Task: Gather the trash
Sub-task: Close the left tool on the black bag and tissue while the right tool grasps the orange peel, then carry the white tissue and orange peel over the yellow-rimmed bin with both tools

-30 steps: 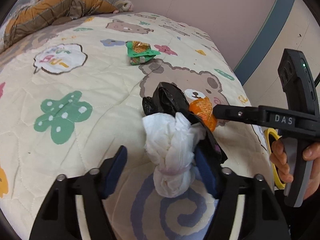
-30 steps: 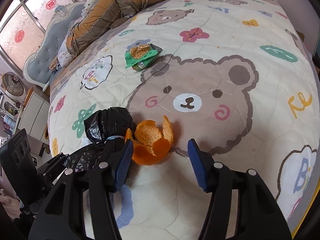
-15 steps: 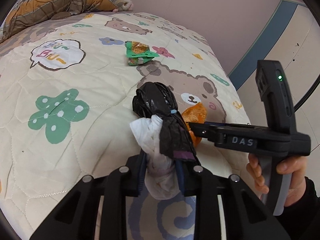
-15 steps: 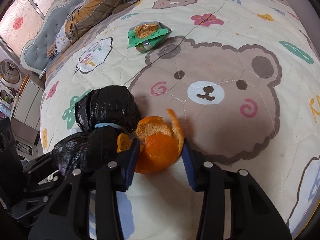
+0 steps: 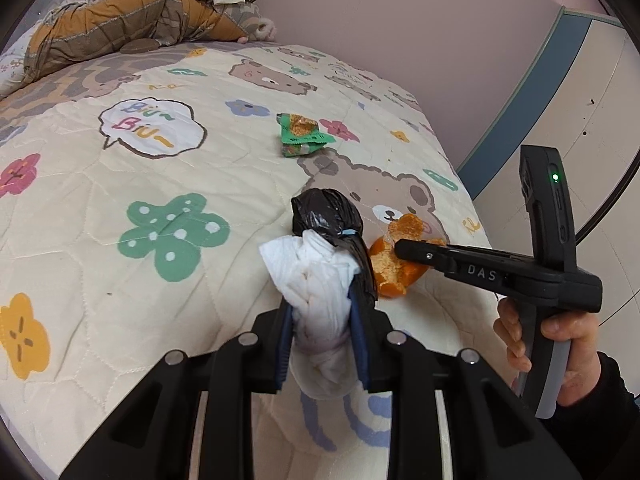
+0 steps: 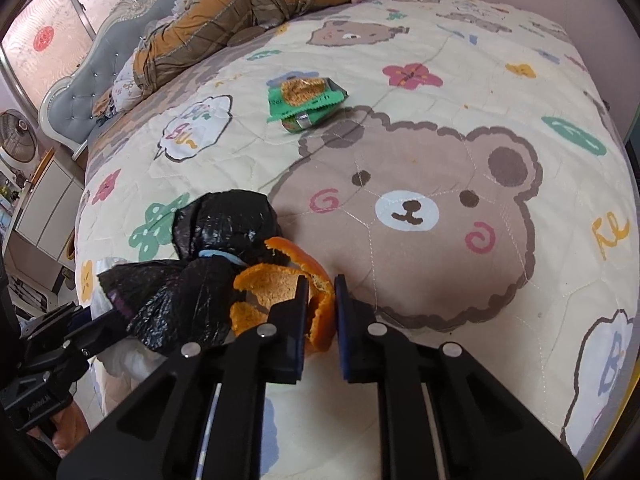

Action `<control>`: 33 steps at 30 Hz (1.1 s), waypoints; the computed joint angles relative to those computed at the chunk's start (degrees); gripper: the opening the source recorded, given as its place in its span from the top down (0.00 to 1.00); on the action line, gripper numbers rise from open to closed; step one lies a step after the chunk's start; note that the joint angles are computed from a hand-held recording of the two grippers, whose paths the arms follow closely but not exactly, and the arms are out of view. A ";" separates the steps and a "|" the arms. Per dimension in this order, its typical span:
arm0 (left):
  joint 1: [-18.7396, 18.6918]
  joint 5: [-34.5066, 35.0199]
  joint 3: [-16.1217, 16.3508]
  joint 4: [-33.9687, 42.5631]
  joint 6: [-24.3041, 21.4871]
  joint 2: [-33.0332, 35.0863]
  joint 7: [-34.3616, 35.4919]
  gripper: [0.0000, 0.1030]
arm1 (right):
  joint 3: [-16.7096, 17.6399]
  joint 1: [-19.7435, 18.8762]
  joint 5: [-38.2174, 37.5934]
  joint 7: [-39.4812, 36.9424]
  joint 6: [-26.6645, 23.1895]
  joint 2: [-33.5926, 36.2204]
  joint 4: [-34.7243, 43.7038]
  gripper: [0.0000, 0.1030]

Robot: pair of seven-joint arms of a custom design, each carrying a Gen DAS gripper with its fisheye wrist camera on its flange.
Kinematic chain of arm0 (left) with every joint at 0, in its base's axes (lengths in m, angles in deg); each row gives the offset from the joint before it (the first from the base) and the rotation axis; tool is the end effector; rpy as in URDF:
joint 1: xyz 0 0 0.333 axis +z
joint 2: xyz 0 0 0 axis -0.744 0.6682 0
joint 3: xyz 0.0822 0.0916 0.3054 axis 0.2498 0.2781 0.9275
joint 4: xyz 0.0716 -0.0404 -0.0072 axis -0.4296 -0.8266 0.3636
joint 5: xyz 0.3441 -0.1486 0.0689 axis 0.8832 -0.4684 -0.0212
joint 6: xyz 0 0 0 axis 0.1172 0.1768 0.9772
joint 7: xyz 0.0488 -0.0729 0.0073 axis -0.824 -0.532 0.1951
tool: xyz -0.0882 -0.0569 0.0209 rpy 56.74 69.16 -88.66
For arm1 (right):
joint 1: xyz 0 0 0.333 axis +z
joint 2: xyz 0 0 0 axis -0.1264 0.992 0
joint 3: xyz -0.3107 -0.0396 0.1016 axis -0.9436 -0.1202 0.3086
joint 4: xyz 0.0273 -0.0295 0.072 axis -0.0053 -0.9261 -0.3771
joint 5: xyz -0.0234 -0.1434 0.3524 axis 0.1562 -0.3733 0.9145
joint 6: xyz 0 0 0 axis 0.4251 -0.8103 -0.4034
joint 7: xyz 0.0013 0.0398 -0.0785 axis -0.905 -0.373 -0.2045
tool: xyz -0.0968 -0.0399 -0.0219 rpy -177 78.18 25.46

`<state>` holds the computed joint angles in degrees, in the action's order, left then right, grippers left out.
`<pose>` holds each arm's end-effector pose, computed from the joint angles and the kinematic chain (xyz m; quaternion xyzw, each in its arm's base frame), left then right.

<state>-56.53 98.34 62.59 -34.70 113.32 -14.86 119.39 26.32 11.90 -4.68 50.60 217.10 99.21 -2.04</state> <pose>0.5505 -0.2463 0.4777 -0.7000 0.5916 -0.3792 0.1274 0.6799 0.2701 0.4962 -0.8056 0.5132 -0.0425 0.2929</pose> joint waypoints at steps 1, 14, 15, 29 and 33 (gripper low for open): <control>-0.19 0.64 0.39 -0.60 0.20 -0.69 -0.78 0.77 | 0.10 -0.06 0.21 -0.30 0.51 -0.46 -0.53 0.89; -0.85 15.67 3.06 -4.16 0.61 -8.49 -15.39 0.77 | 1.15 -2.91 7.21 -4.14 5.96 -8.64 -9.07 0.90; -0.80 16.83 2.91 -3.95 0.11 -8.76 -16.33 0.77 | 1.16 -3.25 7.85 -4.56 6.03 -9.39 -9.73 0.90; -3.53 20.90 1.14 2.32 -4.41 -7.15 -17.69 0.77 | -0.68 -7.03 13.13 -8.56 9.98 -21.26 -21.33 0.90; -4.98 20.15 0.57 5.59 -6.25 -5.43 -16.19 0.77 | -1.38 -8.17 14.76 -10.34 11.27 -24.69 -24.58 0.90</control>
